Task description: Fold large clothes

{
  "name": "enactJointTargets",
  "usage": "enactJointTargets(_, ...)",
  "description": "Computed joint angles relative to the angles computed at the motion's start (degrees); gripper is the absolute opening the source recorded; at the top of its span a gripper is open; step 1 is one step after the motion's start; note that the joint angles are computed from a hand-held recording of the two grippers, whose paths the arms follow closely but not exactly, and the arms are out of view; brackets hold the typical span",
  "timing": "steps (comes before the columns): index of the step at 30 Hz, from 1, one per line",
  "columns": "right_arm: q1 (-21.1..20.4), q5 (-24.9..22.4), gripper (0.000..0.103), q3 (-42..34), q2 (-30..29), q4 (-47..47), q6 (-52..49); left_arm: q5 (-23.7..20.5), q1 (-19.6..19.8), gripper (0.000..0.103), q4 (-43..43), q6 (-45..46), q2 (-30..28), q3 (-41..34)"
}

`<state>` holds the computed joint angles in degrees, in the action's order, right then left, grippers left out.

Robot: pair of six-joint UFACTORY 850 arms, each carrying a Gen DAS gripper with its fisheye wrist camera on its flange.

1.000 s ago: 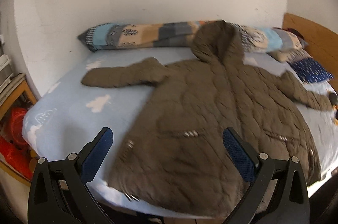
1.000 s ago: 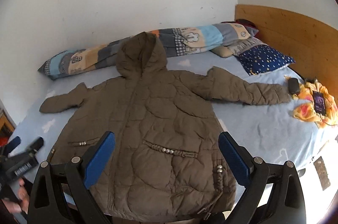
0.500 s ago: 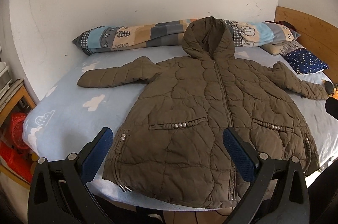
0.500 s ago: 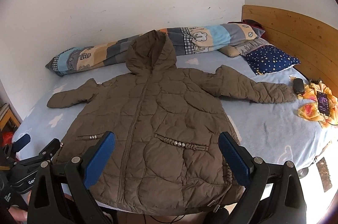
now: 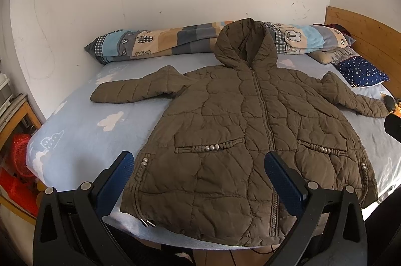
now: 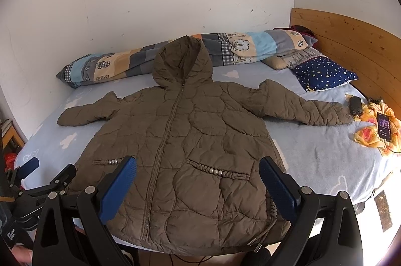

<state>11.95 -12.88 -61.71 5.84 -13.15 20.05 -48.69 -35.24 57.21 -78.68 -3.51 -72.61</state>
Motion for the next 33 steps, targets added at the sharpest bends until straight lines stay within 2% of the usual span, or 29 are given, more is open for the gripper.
enactJointTargets(4,-0.5,-0.5,0.100,-0.5,-0.2,0.8,-0.5,0.9,0.3,0.103,-0.7,0.4,-0.2,-0.1)
enactJointTargets(6,-1.1,-0.8,0.100,-0.9,-0.3,4.0,-3.7,1.6,0.5,0.103,-0.9,0.6,-0.3,-0.1)
enactJointTargets(13,-2.9,-1.0,0.102,-1.7,-1.5,0.0,1.2,2.6,0.6,0.103,-1.2,2.2,-2.7,-2.2)
enactJointTargets(27,-5.9,-1.8,0.102,-4.1,-6.4,13.8,-12.2,3.2,1.7,0.103,-6.2,7.1,-7.7,-5.8)
enactJointTargets(31,-8.5,-2.6,0.102,-6.2,-8.2,20.0,-17.7,3.9,1.9,0.103,-6.2,9.1,-10.6,-9.6)
enactJointTargets(33,-10.0,-2.6,0.102,-7.5,-9.2,18.6,-15.5,4.5,2.3,0.103,-6.4,11.3,-12.7,-12.8)
